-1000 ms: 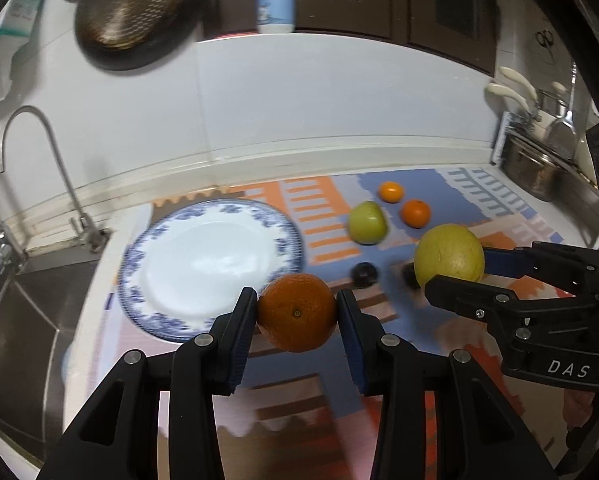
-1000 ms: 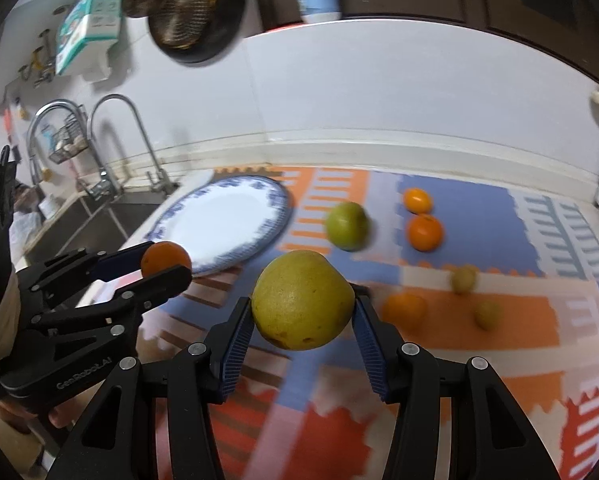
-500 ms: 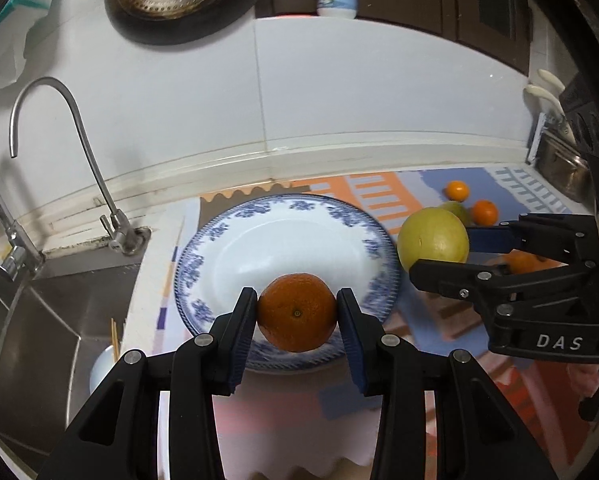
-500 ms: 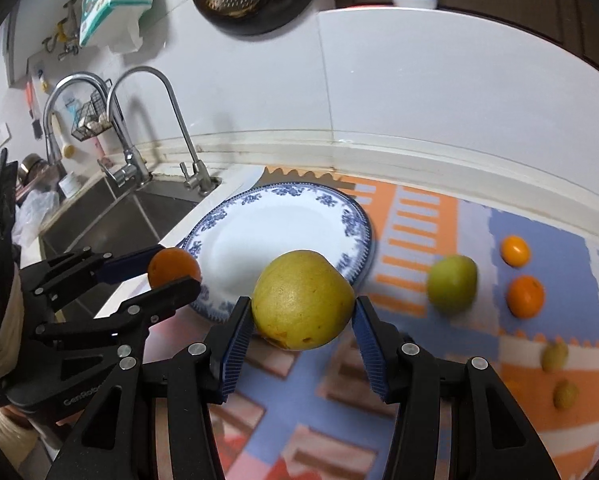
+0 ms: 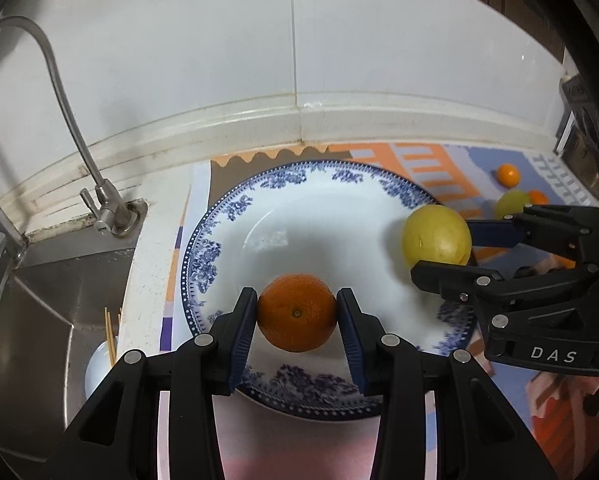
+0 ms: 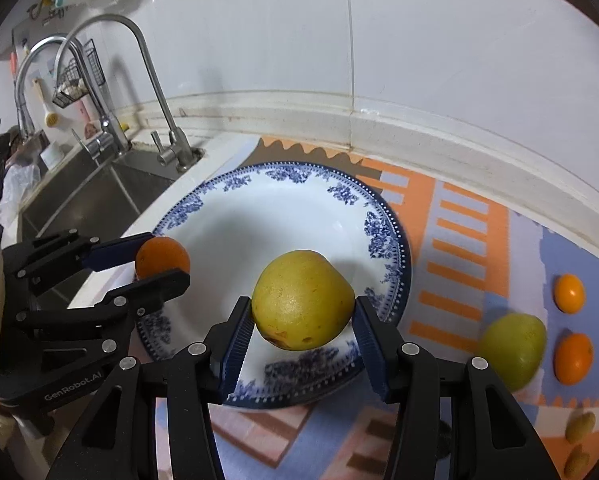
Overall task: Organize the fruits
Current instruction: 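Carry the orange with the left tool onto the plate while the right tool places the pomelo there, then withdraw both open tools from the plate toward the remaining fruits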
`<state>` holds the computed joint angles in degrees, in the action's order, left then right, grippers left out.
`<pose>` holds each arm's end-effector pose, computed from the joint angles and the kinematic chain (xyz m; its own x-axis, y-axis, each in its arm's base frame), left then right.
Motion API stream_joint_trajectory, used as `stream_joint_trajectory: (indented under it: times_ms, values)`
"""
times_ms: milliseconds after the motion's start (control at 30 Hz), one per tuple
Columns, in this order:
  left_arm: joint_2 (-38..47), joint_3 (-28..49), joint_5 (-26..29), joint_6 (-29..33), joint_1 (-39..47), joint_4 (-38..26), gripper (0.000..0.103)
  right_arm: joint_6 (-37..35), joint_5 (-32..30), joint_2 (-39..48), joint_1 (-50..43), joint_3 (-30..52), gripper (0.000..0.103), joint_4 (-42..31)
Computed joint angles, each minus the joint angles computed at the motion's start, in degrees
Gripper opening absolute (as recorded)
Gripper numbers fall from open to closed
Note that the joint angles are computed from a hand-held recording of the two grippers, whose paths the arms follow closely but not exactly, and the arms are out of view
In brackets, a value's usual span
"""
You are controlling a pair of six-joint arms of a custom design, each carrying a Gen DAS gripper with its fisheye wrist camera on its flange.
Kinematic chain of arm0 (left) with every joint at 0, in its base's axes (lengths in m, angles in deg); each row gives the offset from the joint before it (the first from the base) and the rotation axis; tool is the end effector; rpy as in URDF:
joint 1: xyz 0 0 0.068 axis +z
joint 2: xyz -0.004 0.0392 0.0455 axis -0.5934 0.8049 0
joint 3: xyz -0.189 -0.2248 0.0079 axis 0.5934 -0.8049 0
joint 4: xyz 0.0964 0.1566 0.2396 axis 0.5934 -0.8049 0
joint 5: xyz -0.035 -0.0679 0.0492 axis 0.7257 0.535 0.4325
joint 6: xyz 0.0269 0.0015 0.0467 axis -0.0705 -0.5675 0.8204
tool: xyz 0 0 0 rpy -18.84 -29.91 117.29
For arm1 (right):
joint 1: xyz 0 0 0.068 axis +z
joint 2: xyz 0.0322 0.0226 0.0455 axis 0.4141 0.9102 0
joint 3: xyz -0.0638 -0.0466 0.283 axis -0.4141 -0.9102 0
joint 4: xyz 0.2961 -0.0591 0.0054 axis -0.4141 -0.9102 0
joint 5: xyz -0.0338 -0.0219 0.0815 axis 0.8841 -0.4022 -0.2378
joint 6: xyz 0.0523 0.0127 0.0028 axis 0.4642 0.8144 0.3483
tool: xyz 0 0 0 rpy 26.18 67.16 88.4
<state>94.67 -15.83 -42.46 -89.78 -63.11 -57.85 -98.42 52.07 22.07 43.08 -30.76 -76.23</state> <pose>0.2561 -0.1165 0.0680 -0.7572 0.0234 -0.6527 0.0070 0.9996 0.0276 0.3166 0.1175 0.0732 -0.6340 -0.4336 -0.6404 -0.6253 0.7746 0.0946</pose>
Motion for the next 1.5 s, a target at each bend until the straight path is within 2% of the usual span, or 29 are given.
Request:
stream_joint_trajectory:
  times_ms: [267, 333, 367, 400, 467, 567, 733, 1033, 1233, 1500]
  values:
    - [1.5, 0.8, 0.6, -0.1, 0.7, -0.6, 0.041, -0.9, 0.4, 2.4, 0.2, 1.5, 0.052, -0.6]
    - [1.3, 0.9, 0.4, -0.3, 0.7, -1.2, 0.046, -0.9, 0.2, 2.4, 0.2, 1.3, 0.052, -0.1]
    - [0.8, 0.6, -0.6, -0.6, 0.3, -1.3, 0.055, -1.0, 0.0, 1.9, 0.2, 0.8, 0.052, 0.4]
    - [0.0, 0.1, -1.7, -0.9, -0.2, -1.2, 0.059, -1.0, 0.0, 1.4, 0.2, 0.4, 0.053, 0.9]
    - [-2.1, -0.8, -3.7, -1.5, -1.2, -2.0, 0.059, -0.9, 0.4, -0.1, 0.1, -0.9, 0.059, 1.7]
    - [-6.1, -1.5, -7.0, -2.7, -3.7, -5.3, 0.060, -1.1, 0.9, -4.6, -0.4, -4.3, 0.060, 3.2]
    - [-14.0, -2.8, -13.0, -7.5, -10.0, -11.4, 0.068, -1.5, 2.2, -13.4, -1.8, -10.6, 0.063, 4.5]
    - [-22.1, -2.0, -21.6, -15.9, -23.7, -18.3, 0.076, -1.6, -5.1, -31.1, -12.8, -19.6, 0.069, -1.7]
    - [-20.6, 0.9, -27.5, -17.7, -31.6, -20.5, 0.081, -4.4, -7.5, -41.2, -21.4, -23.9, 0.071, -6.4]
    - [-14.1, 3.4, -26.4, -13.3, -34.4, -15.6, 0.082, -9.6, -9.3, -48.2, -33.4, -26.7, 0.071, -11.5]
